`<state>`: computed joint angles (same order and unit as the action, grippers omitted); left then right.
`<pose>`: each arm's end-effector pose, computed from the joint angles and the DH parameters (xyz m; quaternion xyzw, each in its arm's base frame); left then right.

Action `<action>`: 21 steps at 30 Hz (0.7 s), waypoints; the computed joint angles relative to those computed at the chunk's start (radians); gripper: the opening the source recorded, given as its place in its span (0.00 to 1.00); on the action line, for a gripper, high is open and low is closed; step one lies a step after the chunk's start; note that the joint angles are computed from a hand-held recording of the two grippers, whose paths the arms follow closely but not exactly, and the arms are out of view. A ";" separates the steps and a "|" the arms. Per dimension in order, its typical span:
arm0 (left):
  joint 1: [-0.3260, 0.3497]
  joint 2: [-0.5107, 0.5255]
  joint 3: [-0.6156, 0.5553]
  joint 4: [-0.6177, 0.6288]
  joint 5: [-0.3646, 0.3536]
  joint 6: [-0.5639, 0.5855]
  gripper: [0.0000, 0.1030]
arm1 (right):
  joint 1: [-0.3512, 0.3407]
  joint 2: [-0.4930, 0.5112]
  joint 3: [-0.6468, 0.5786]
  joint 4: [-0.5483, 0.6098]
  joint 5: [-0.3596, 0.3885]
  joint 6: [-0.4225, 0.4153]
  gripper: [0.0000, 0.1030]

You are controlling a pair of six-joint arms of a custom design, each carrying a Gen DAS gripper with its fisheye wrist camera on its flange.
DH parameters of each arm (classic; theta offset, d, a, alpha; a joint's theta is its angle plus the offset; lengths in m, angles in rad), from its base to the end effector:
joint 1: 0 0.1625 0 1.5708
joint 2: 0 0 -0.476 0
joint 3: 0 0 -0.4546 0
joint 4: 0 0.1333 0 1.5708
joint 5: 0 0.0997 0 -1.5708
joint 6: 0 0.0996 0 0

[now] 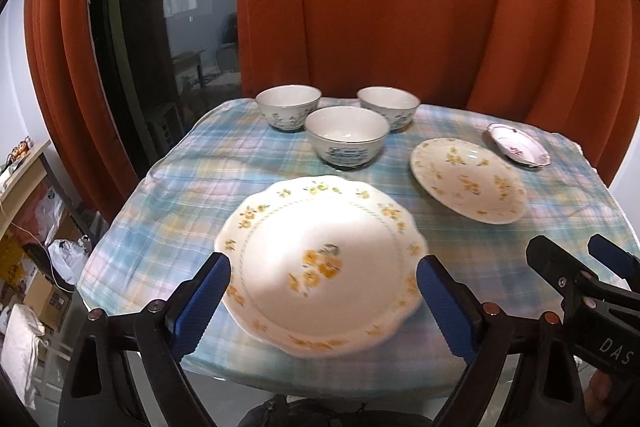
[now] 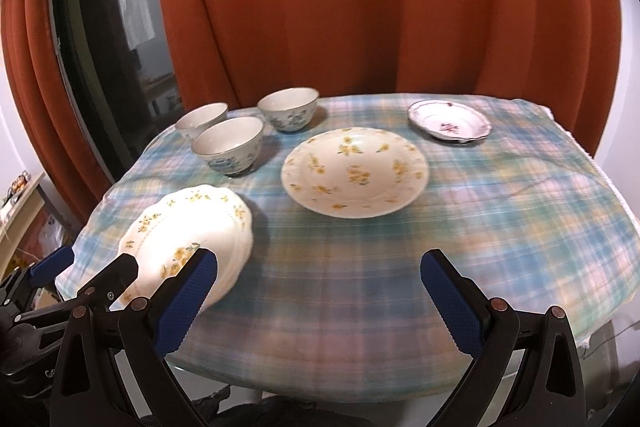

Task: Organize plates and bowls
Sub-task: 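Grasp the rim of the large scalloped orange-flower plate with the left tool and lift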

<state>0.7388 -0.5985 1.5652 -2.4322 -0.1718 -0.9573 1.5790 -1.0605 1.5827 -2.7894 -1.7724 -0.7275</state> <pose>-0.3978 -0.6754 0.0291 -0.0140 0.7647 -0.4763 0.4338 0.1196 -0.7646 0.3402 0.3043 -0.8850 0.2845 0.2080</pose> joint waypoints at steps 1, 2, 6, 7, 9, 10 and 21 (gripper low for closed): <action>0.011 -0.010 0.000 0.004 -0.019 0.009 0.90 | 0.007 0.015 -0.011 0.008 -0.009 0.008 0.99; 0.019 -0.021 -0.002 0.050 -0.020 -0.009 0.90 | 0.012 0.025 -0.019 0.016 -0.016 0.013 0.98; 0.061 -0.067 -0.037 0.283 -0.104 -0.124 0.86 | 0.039 0.085 -0.067 0.055 -0.058 0.050 0.96; 0.072 -0.072 -0.045 0.302 -0.126 -0.131 0.86 | 0.046 0.103 -0.081 0.068 -0.071 0.063 0.96; 0.091 -0.083 -0.063 0.378 -0.172 -0.145 0.86 | 0.056 0.126 -0.097 0.082 -0.092 0.084 0.95; 0.106 -0.085 -0.065 0.353 -0.204 -0.118 0.85 | 0.060 0.140 -0.109 0.092 -0.104 0.097 0.94; 0.214 -0.091 -0.109 0.314 -0.333 0.032 0.83 | 0.095 0.293 -0.240 0.214 -0.278 0.225 0.91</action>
<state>0.9527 -0.6897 1.4567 -2.1182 -0.5049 -0.9251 1.6743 -0.7671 1.3430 -2.5749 -2.0509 -0.5028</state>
